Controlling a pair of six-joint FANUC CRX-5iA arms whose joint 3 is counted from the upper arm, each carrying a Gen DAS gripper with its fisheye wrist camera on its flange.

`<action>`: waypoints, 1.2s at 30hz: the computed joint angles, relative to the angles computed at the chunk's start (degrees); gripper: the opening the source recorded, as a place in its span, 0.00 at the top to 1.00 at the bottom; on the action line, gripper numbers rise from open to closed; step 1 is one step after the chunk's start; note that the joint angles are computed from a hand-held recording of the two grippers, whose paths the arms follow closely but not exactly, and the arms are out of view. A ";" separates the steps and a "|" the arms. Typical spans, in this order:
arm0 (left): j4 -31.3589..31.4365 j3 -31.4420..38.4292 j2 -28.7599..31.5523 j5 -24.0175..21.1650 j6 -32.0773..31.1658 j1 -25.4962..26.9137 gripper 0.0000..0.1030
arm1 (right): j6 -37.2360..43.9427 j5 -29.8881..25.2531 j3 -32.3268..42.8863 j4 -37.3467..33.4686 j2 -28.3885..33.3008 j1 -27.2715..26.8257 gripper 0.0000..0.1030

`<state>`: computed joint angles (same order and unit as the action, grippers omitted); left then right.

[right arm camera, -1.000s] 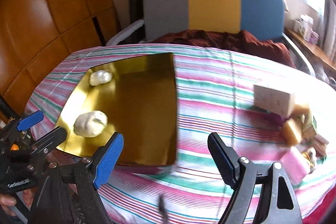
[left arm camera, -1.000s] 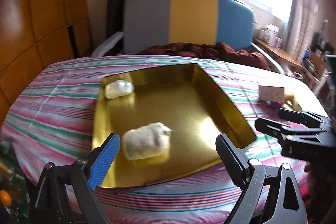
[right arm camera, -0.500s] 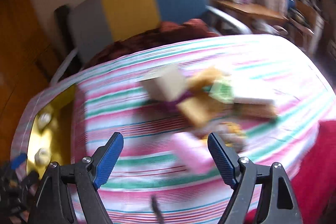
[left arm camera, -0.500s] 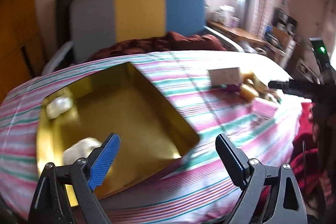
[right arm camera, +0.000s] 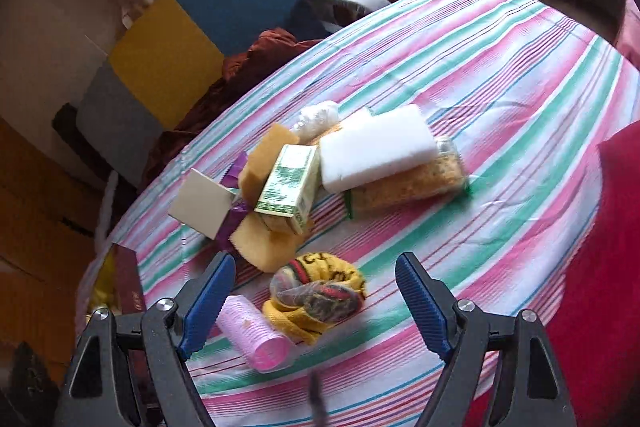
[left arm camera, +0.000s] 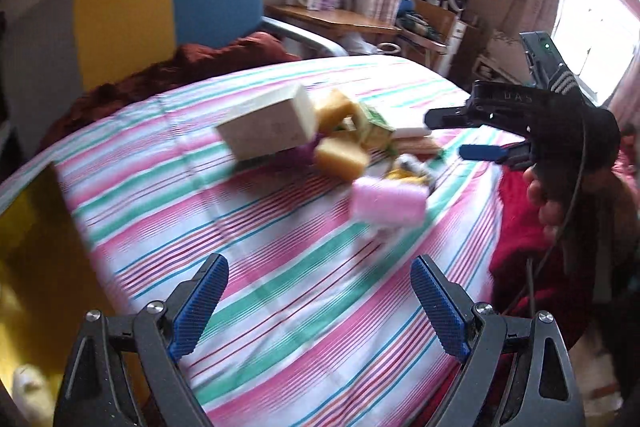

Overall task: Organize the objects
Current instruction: 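Grasp the pink hair roller with the left tool while the right tool grasps the yellow sock, then carry the roller and yellow sock into the gold tray and release both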

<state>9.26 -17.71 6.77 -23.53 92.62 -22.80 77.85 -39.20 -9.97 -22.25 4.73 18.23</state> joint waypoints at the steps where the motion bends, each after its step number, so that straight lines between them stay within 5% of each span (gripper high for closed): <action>1: 1.22 0.76 1.20 0.24 -1.21 -0.17 0.10 | 1.22 -0.36 0.31 -1.19 0.09 -0.29 0.19; 15: 6.73 14.82 16.24 -5.33 -8.16 -1.98 0.05 | 9.96 -6.54 4.73 -13.30 3.50 -5.13 0.19; 17: 9.22 14.54 17.04 -4.44 -10.44 -1.88 0.13 | 8.69 -7.80 5.47 -12.59 4.48 -4.97 0.19; 19: 17.63 11.99 17.15 -3.32 -18.52 -1.59 0.34 | 7.24 -8.34 5.84 -11.44 5.20 -4.62 0.19; 26: 22.68 6.51 14.65 1.09 -22.55 -2.26 0.37 | 0.85 -12.54 8.08 -4.15 9.30 -1.43 0.19; 31: 24.78 2.73 12.26 3.06 -23.73 -2.49 0.37 | 2.53 -14.90 8.84 -2.40 10.46 0.08 0.51; 36: 25.45 -1.04 9.11 4.98 -23.26 -2.52 0.37 | 2.73 -13.00 7.37 0.09 9.44 1.12 0.59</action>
